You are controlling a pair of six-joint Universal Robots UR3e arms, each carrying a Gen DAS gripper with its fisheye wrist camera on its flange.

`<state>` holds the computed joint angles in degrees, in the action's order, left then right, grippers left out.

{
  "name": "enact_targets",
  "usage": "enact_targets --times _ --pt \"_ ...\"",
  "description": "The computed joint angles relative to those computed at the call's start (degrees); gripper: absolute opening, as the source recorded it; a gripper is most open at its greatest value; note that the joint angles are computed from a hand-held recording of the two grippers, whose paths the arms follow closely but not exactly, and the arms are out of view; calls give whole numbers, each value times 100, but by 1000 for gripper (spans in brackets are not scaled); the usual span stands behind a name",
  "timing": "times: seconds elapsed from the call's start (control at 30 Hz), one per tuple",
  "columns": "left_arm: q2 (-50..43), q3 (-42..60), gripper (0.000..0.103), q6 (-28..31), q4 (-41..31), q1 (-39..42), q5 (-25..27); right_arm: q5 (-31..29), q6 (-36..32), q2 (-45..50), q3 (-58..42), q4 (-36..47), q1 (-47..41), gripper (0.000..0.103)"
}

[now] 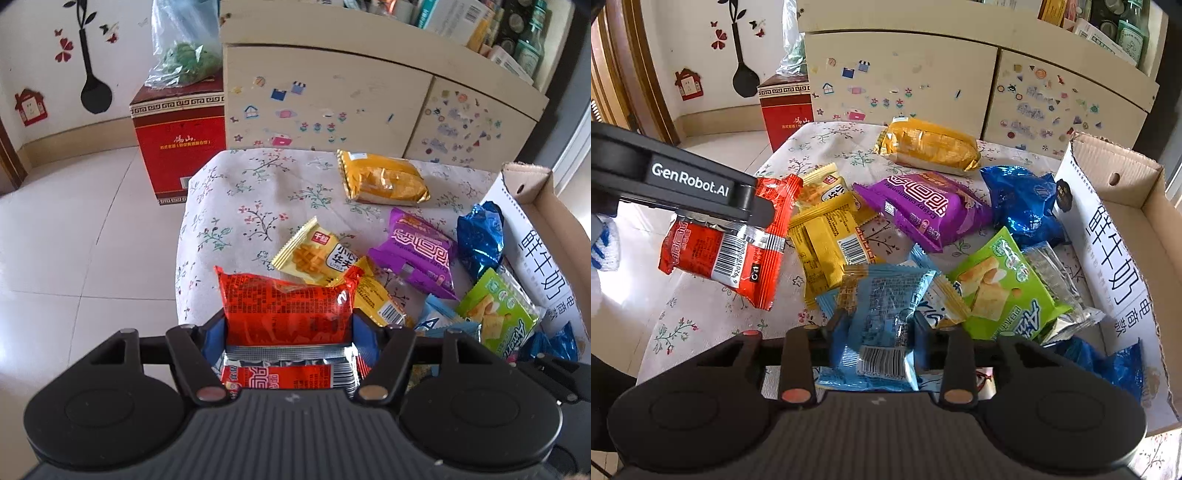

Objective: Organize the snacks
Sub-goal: 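Lift red packet with left tool while right tool lifts light blue packet, then carry both packets over cardboard box and open both tools to drop them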

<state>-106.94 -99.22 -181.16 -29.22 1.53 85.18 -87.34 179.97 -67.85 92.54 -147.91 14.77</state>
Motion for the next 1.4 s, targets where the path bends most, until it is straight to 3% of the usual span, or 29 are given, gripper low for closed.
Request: enact_targets --times 0.6,1.4 --pt "-141 281 67 280 442 -613 237 746 358 -943 529 -64 -841 38" --pt "-843 1260 67 385 843 -1645 400 648 339 -2129 1183 -293 -1860 38"
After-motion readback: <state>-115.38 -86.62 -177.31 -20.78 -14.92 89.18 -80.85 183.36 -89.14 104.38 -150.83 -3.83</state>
